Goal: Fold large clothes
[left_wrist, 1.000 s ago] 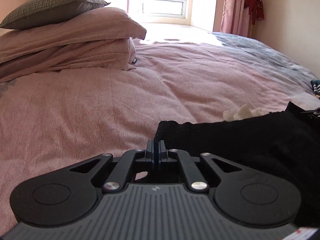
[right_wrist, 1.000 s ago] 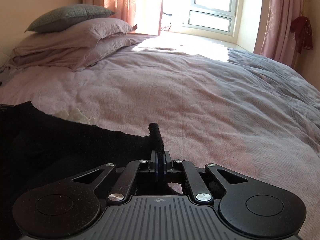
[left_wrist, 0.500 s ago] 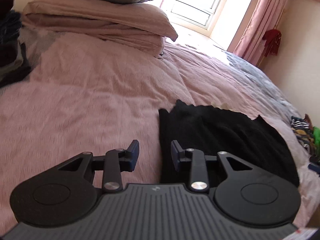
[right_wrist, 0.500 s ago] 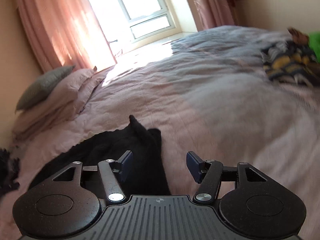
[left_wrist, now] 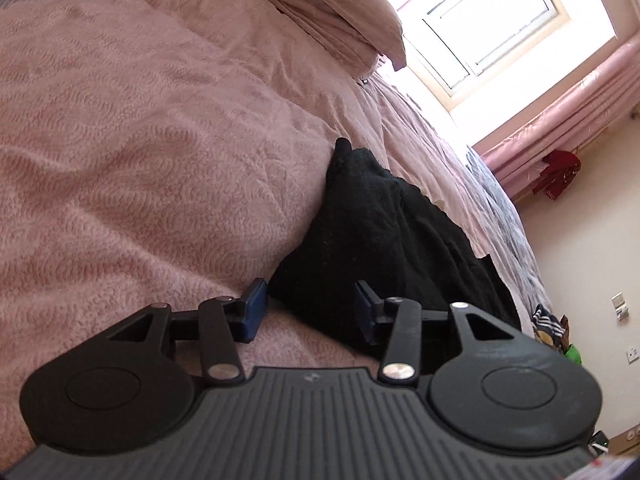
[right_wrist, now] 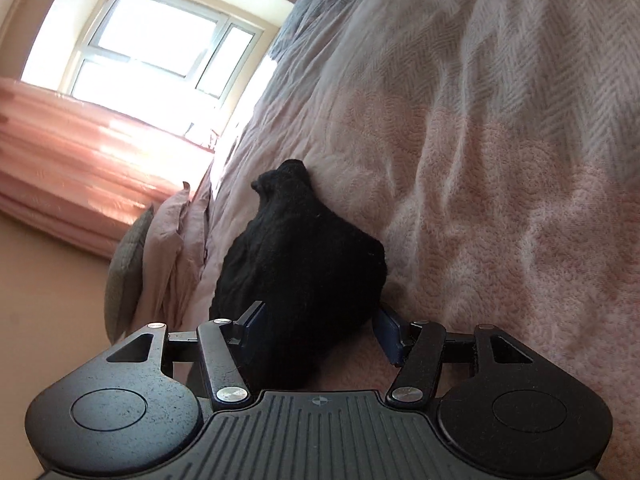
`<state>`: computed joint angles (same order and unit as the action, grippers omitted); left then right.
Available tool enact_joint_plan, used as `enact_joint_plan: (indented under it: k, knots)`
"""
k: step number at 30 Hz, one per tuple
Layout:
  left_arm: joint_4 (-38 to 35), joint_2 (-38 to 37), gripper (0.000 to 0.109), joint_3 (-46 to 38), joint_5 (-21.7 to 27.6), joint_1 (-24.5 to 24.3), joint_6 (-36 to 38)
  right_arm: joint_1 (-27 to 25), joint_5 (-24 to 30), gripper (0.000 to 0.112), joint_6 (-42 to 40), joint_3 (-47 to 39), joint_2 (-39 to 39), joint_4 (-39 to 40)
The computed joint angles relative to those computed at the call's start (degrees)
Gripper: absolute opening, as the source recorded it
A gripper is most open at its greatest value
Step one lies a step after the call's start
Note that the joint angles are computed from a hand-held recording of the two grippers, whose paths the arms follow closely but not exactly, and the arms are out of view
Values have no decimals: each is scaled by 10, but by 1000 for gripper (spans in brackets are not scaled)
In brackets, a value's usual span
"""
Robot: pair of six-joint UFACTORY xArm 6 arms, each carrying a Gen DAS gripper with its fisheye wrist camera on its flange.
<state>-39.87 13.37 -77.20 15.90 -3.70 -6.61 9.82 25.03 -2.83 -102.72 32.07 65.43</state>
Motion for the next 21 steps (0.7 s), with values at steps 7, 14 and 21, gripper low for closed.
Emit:
enact_joint_plan:
  k: [7,14,21]
  knots:
    - [75,7,7,-2,-44,3,-17,-11,4,4,-46,-33,-1,-42]
    - [265,4,13,15,-21,7,-123,-13,30,5,82,-6,2,-217]
    - [616,-28,19,-21,54,14,-327,4,-40,39,173,40,-64,-591]
